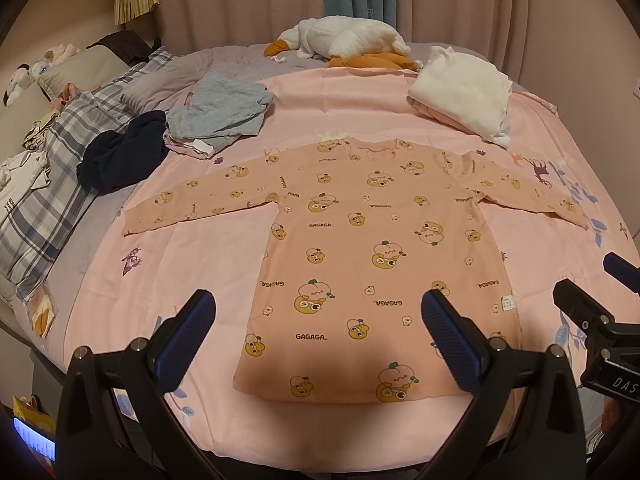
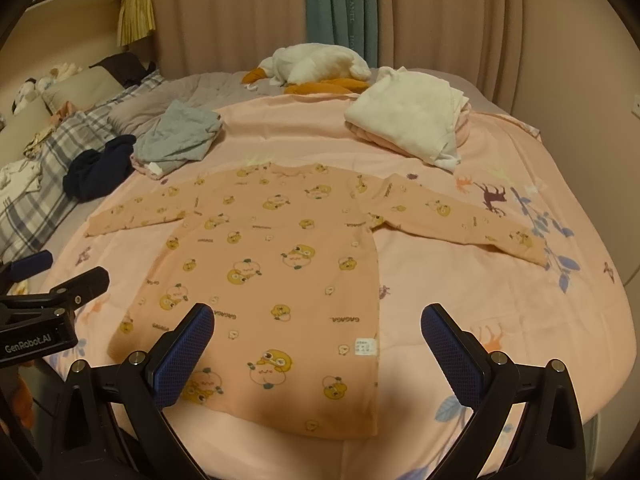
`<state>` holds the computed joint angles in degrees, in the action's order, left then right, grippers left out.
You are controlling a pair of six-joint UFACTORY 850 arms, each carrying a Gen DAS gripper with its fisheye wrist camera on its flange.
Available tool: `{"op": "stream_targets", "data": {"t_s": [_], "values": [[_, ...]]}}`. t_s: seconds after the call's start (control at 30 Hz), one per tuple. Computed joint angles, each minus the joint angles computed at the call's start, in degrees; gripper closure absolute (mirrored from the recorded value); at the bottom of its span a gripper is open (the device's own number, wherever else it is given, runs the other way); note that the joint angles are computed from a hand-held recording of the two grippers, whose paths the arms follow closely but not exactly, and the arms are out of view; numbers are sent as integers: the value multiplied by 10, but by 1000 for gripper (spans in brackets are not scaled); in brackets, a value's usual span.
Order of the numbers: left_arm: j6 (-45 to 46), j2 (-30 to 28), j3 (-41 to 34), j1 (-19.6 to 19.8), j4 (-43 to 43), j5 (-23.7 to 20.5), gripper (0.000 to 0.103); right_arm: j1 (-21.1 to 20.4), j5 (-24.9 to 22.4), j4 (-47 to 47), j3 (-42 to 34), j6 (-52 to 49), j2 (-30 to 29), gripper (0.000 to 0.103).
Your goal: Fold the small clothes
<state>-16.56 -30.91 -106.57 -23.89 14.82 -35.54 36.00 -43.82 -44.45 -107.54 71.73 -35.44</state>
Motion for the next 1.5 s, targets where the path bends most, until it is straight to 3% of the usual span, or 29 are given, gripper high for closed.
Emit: {"op": "stream_targets", "data": {"t_s": [1.5], "values": [[0, -5, 0, -4, -1, 0, 0, 1, 12, 6, 6, 4, 2, 0]]}}
